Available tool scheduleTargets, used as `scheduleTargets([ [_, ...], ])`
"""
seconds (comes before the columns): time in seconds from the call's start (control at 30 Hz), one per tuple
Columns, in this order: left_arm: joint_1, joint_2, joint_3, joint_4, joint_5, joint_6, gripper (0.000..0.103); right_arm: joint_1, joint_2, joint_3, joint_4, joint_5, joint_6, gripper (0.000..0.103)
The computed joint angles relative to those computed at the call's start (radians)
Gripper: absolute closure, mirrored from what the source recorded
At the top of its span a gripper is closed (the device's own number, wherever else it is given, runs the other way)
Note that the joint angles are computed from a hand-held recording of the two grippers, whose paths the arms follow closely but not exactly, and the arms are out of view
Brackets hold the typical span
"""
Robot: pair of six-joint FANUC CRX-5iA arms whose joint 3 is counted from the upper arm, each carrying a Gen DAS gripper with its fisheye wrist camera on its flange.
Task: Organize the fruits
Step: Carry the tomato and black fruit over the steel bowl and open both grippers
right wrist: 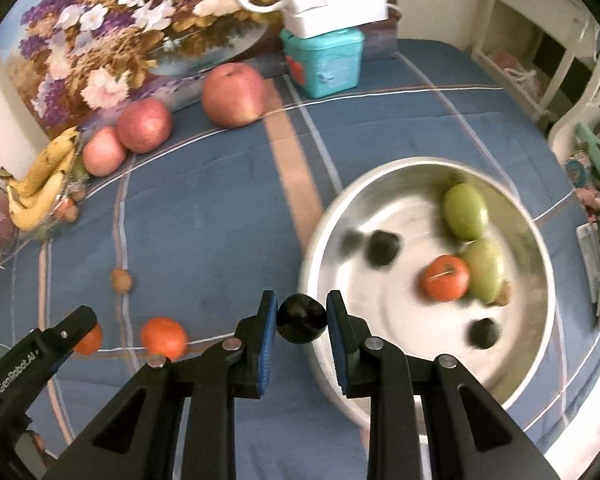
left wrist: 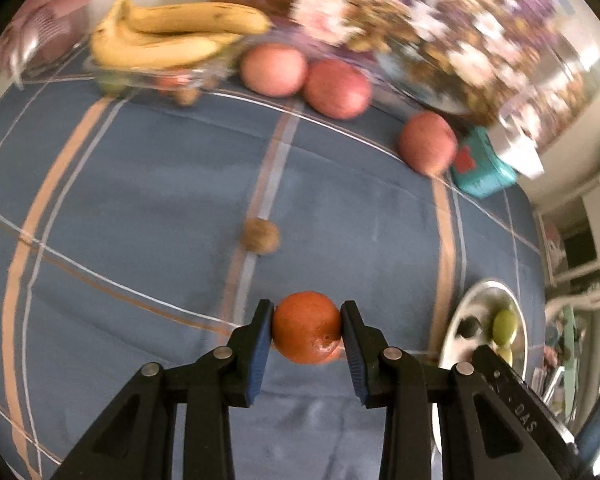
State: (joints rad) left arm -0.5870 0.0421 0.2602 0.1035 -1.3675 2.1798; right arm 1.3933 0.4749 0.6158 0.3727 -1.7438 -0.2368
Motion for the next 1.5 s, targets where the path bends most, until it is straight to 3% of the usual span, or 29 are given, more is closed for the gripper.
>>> scheduleTargets([
  [0.23,-0.118,0.097,0.12,-0.007,-0.03,-0.036,0.066,0.008,-0.11,-0.146,-0.014,0.005,-0.078,0.077],
  [0.43,-0.21,0.177,0.21,0.01,-0.046,-0.103,0.066,0.014,-0.175,-0.222,-0.012,-0.077,-0.128,0.077],
  [0.6,-0.278,0.238,0.296,-0.016,-0.089,-0.152,0.066,0.026,-0.258,-0.32,-0.015,-0.076,-0.226,0.076],
  [0.73,-0.303,0.26,0.325,-0.029,-0.108,-0.166,0.066,0.031,-0.278,-0.338,-0.02,-0.114,-0.256,0.076],
  [1.1,-0.318,0.29,0.356,-0.051,-0.142,-0.169,0.065,0.041,-0.298,-0.359,-0.011,-0.094,-0.258,0.076],
  [1.13,-0.319,0.296,0.362,-0.05,-0.148,-0.169,0.064,0.038,-0.298,-0.359,-0.019,-0.089,-0.252,0.076],
  [1.23,-0.322,0.303,0.367,-0.055,-0.157,-0.177,0.031,0.026,-0.295,-0.355,-0.047,-0.072,-0.225,0.076],
  [1.5,-0.323,0.307,0.377,-0.062,-0.171,-0.184,0.026,0.016,-0.315,-0.383,-0.079,-0.015,-0.231,0.076],
])
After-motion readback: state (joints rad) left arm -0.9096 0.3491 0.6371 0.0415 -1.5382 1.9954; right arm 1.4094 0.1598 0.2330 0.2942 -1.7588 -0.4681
